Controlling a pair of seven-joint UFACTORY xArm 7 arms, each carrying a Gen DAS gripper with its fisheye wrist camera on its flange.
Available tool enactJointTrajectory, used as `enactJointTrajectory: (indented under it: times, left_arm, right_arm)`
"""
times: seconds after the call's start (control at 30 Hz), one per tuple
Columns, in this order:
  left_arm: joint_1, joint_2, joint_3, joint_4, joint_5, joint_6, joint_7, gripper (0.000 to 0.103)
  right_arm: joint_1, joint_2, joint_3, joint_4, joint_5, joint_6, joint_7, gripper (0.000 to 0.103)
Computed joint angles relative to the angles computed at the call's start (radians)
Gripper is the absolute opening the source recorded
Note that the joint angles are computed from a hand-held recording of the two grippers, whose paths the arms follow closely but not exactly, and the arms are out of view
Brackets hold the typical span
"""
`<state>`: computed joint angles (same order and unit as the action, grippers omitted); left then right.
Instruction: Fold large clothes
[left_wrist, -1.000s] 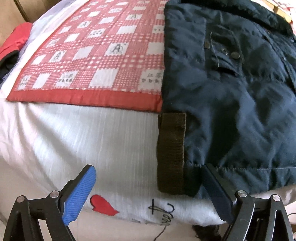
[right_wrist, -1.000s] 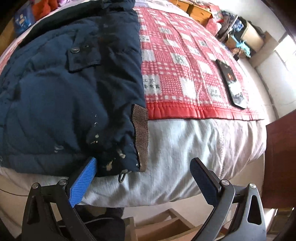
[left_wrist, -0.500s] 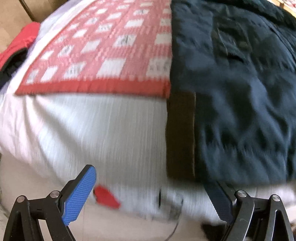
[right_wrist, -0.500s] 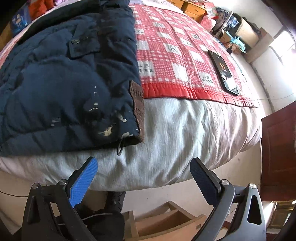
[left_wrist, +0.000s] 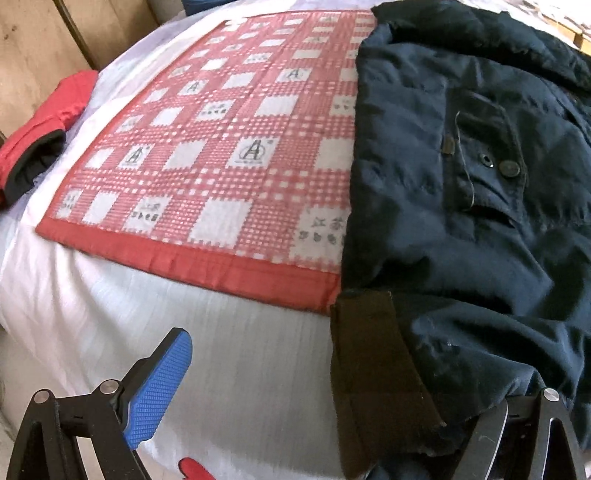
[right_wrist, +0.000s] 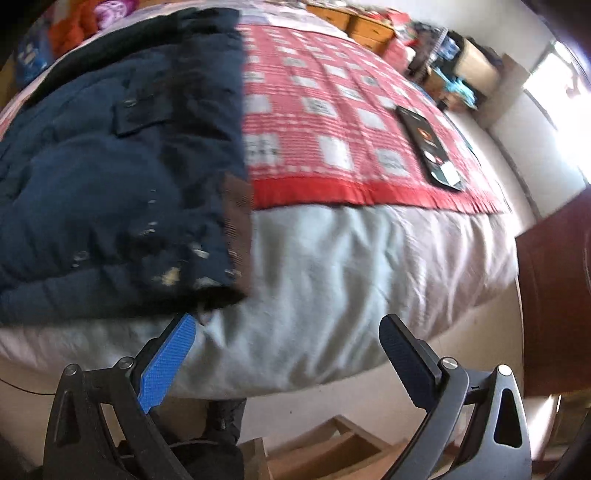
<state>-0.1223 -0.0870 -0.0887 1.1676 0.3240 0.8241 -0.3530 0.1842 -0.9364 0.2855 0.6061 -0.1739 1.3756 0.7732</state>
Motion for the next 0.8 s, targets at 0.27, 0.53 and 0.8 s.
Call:
enactJointTrajectory:
  times: [0.27,0.53,0.8]
  left_arm:
    - [0.0,0.033,0.006,0.027,0.03,0.028,-0.054,0.096]
    - [-0.032,0.068,-0.004,0.037,-0.025,0.022,-0.023,0.09]
    - [-0.015,0.035,0.017,-0.011,-0.019,-0.002,-0.027,0.09]
  right_arm:
    - [-0.079,-0.051,-0.037,-0.066,-0.055,-0.089,0.055,0.098]
    - [-0.058,0.013,-0.061,-0.099,-0.022,-0.257,0.031,0.082]
    - [-0.078,-0.084,-0.067,-0.117,-0.001,-0.208,0.006,0.072]
